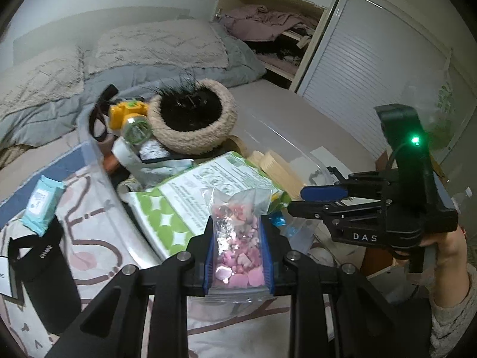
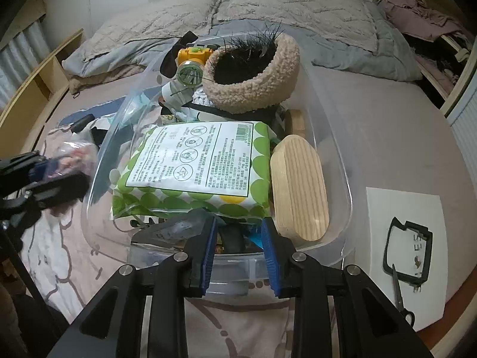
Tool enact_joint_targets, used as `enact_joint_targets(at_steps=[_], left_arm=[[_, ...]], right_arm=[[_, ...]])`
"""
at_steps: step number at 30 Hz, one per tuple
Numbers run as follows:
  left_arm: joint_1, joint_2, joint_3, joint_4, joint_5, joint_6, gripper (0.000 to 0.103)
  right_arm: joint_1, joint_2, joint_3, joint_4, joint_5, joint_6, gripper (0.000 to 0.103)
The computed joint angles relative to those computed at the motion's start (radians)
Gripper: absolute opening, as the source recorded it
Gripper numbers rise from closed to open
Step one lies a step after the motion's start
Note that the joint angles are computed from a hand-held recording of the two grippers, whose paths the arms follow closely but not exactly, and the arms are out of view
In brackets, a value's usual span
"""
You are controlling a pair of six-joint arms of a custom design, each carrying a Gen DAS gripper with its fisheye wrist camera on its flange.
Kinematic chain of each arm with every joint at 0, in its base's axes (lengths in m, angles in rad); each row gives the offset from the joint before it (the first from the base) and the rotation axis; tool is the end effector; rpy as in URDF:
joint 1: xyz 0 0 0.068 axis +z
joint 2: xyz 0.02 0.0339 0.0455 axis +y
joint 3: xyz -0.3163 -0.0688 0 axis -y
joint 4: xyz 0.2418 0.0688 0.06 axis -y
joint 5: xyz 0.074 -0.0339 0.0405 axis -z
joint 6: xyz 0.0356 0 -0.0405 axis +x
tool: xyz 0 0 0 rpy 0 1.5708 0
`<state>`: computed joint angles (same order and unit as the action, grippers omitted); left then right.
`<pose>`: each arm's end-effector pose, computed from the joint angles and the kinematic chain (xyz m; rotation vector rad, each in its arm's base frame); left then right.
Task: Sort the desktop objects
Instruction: 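Carry pink bag with left tool while right tool carries black cube over clear bin, then open right gripper to drop black cube in bin while left gripper releases pink bag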
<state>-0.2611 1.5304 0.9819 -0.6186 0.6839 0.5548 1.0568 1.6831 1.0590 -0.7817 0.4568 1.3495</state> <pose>0.2693 -0.0952 0.2612 1.1742 2.2517 -0.8160 0.1632 0.2571 0.2307 0.4381 2.6217 -0.0170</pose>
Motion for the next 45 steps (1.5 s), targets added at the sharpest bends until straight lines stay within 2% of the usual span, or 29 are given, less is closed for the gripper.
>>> enact_joint_targets(at_steps=[11,19,25,30,32,33,34,36,45], left_arm=[[-0.065,0.027,-0.005,0.127,-0.045,-0.095,0.026],[-0.021,0.129,0.077,0.27,-0.037,-0.241,0.026],[-0.018,0.215,0.097,0.383,-0.101,-0.323,0.026],[-0.004,0.271,0.118,0.425,-0.111,-0.409,0.026],[0.002,0.287,0.125,0.434,-0.116,-0.443,0.042],[0.008,0.292,0.127,0.442,-0.125,-0.464,0.069],[0.014,0.289,0.121,0.461,-0.127,-0.483,0.081],[0.025,0.282,0.114,0.48,-0.116,-0.493,0.081],[0.032,0.259,0.117,0.431,-0.115,-0.438,0.081]], right_arm=[[-0.004,-0.035,-0.042,0.029,0.013,-0.002,0.03],[-0.005,-0.041,-0.037,0.041,0.035,0.001,0.03],[-0.006,-0.024,-0.013,0.052,0.039,-0.026,0.03],[-0.022,0.007,0.009,0.064,0.027,-0.066,0.03],[-0.032,0.016,0.009,0.076,0.018,-0.078,0.03],[-0.036,0.021,0.009,0.08,0.013,-0.083,0.03],[-0.039,0.024,0.008,0.083,0.01,-0.086,0.03],[-0.044,0.026,0.006,0.088,0.006,-0.092,0.03],[-0.054,0.036,0.024,0.095,0.011,-0.101,0.03]])
